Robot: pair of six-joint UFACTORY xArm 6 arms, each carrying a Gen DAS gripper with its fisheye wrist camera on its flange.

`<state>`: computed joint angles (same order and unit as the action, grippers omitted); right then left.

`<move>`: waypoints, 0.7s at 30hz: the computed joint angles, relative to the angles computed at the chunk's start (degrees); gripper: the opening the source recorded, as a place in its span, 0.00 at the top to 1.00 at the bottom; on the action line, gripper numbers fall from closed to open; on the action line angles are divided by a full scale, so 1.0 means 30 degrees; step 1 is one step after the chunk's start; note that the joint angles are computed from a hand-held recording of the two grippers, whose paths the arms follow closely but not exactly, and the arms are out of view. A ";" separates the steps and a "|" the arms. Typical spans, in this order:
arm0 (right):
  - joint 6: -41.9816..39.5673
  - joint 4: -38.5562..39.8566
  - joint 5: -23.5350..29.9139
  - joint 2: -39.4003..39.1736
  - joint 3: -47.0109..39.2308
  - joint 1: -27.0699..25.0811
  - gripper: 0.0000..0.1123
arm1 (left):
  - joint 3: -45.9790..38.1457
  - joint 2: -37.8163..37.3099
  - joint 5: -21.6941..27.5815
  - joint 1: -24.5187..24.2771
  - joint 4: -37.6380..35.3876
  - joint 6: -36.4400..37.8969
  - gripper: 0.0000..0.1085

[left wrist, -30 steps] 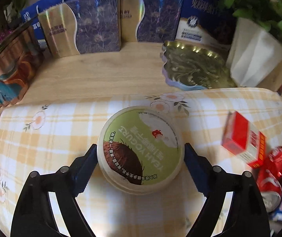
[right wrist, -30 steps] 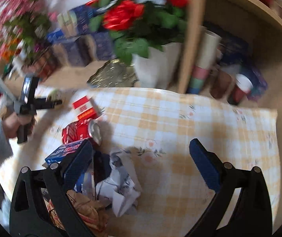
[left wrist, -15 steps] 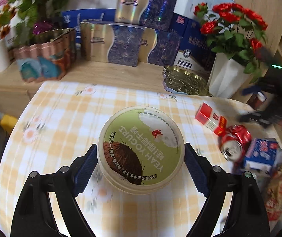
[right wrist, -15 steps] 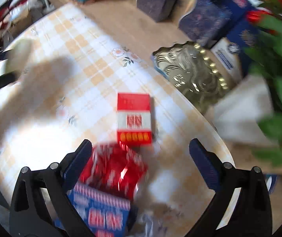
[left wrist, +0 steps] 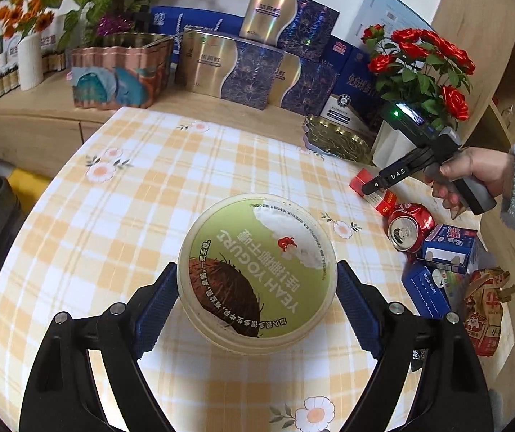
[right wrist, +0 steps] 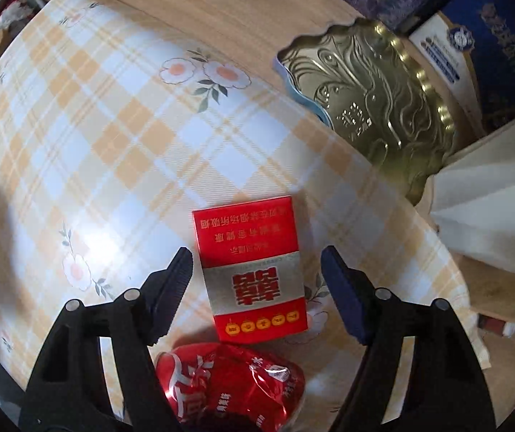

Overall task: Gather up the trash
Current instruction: 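Grasp the red cigarette pack with the right tool and lift it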

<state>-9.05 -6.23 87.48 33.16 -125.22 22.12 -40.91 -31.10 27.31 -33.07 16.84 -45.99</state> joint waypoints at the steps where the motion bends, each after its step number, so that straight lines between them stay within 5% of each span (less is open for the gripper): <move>1: 0.0105 0.0284 0.0218 0.0203 -0.0301 -0.0103 0.38 | 0.0054 -0.0028 -0.0049 -0.0014 0.0054 -0.0152 0.23; 10: 0.0548 0.1143 0.0917 0.0796 -0.0864 -0.0515 0.44 | 0.0053 0.0111 -0.0524 -0.0173 0.0569 -0.0978 0.23; 21: 0.0788 0.0288 -0.4385 -0.5061 0.5209 -0.0289 0.45 | -0.0886 -0.0953 0.1195 -0.1024 0.1745 -0.1965 0.23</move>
